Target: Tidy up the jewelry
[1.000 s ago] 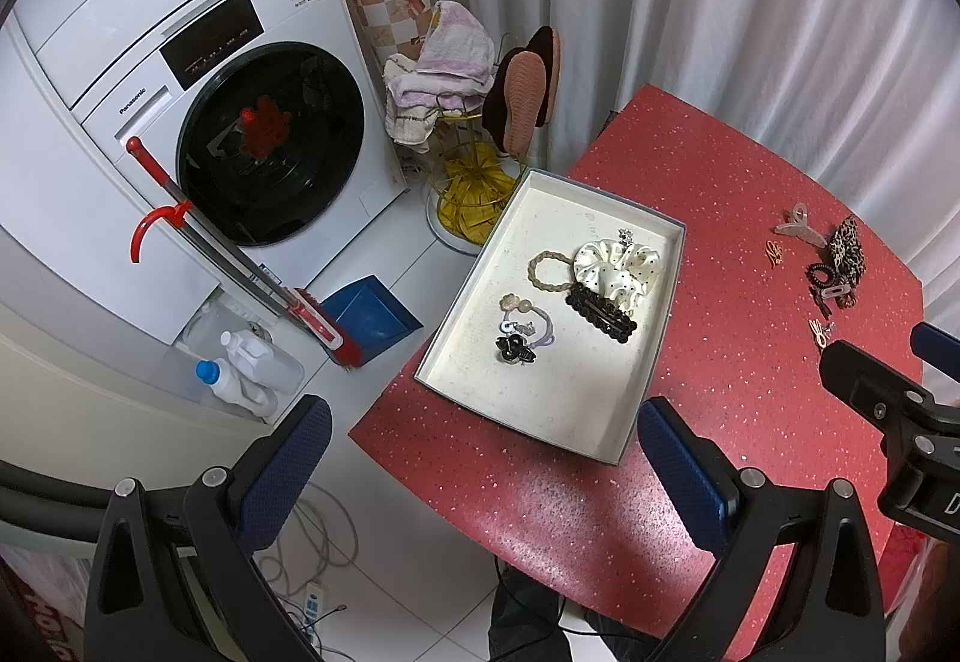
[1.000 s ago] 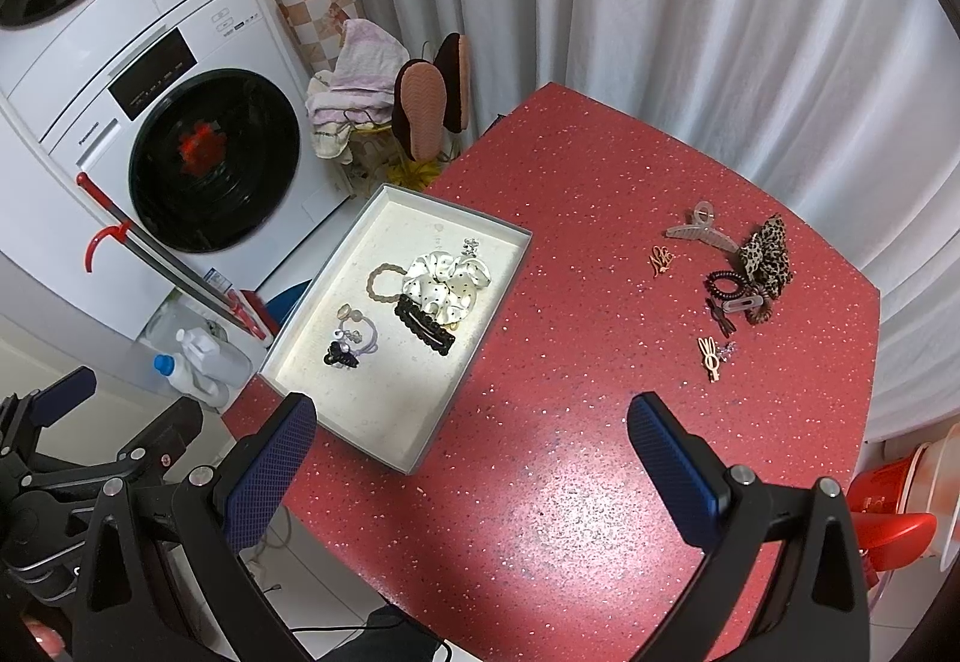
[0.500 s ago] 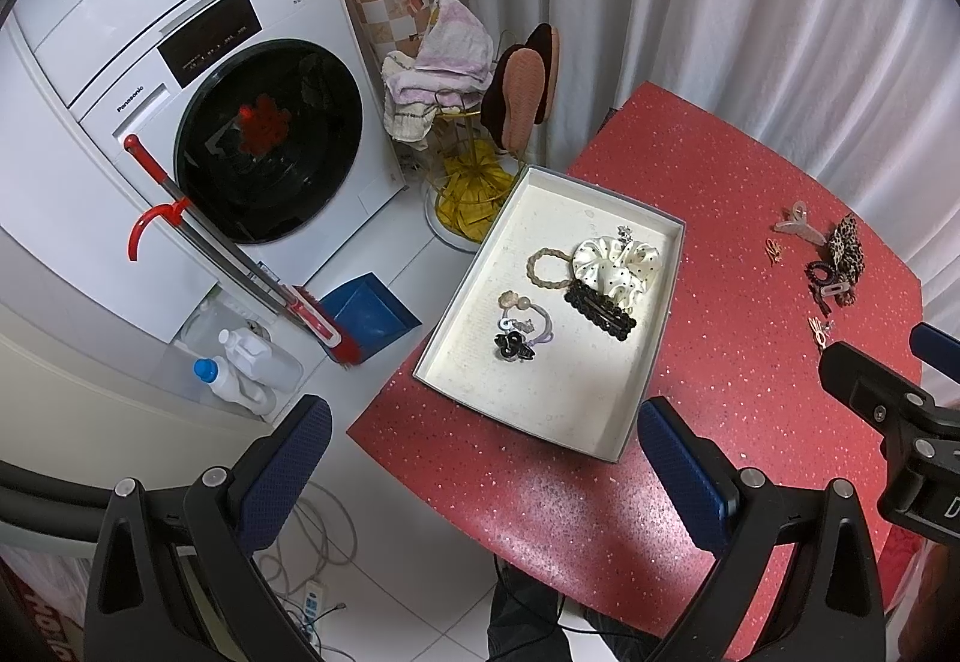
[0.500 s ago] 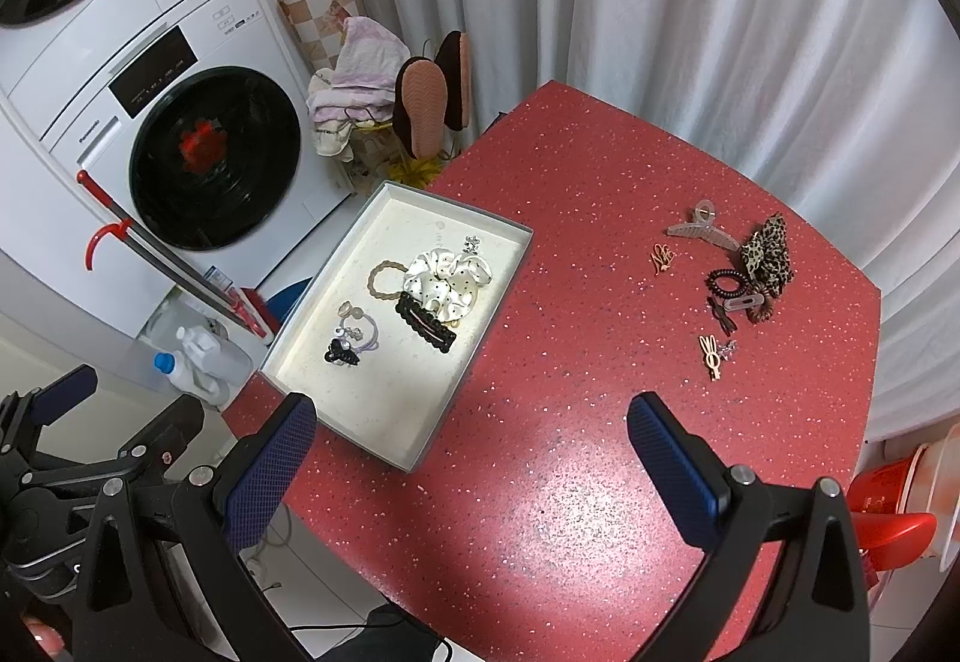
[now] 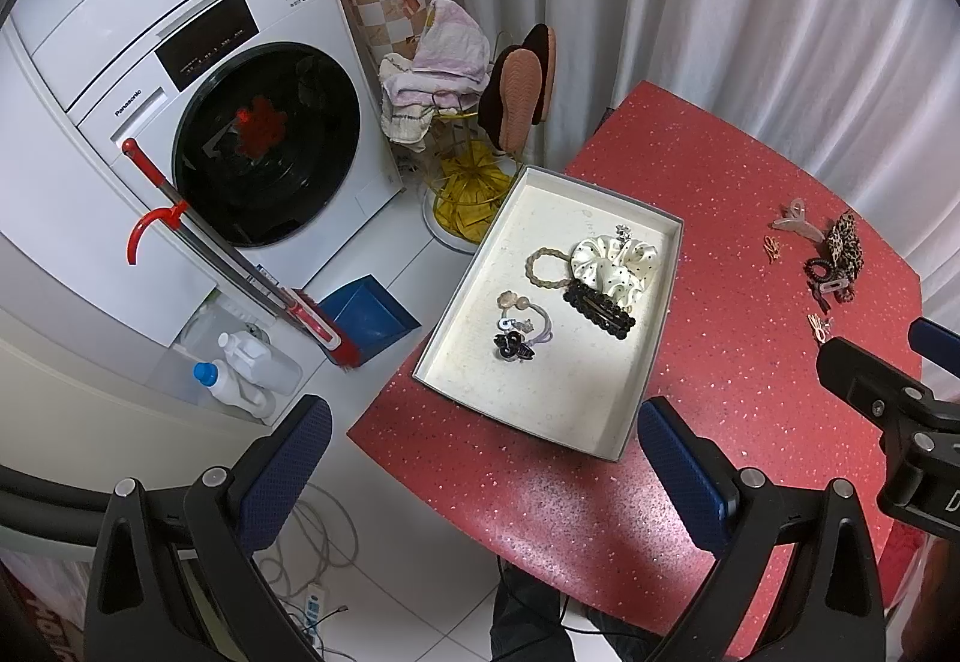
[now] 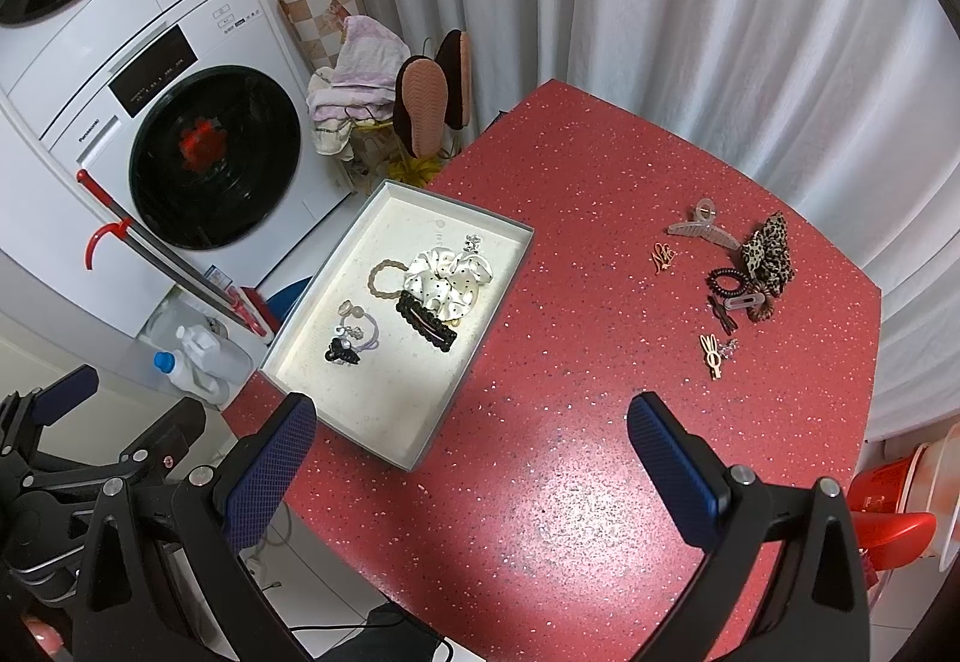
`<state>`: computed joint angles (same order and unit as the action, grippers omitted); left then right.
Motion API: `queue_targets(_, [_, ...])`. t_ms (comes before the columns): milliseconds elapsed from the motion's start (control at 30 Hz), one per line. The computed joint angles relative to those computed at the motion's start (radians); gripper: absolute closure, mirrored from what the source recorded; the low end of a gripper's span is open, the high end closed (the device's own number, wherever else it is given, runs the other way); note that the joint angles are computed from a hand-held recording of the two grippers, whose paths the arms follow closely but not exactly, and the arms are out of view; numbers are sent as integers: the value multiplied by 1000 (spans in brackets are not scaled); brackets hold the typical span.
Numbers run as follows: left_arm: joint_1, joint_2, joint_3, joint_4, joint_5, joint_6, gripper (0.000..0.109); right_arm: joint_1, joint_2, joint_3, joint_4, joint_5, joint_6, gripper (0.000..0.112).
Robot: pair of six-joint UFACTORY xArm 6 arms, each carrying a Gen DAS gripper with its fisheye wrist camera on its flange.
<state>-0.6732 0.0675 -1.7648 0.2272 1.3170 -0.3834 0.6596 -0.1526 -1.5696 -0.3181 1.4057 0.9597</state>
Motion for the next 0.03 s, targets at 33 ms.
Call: queue_targets(33, [0, -1, 1, 1, 0, -1, 6, 5, 1, -1, -1, 1, 5, 9])
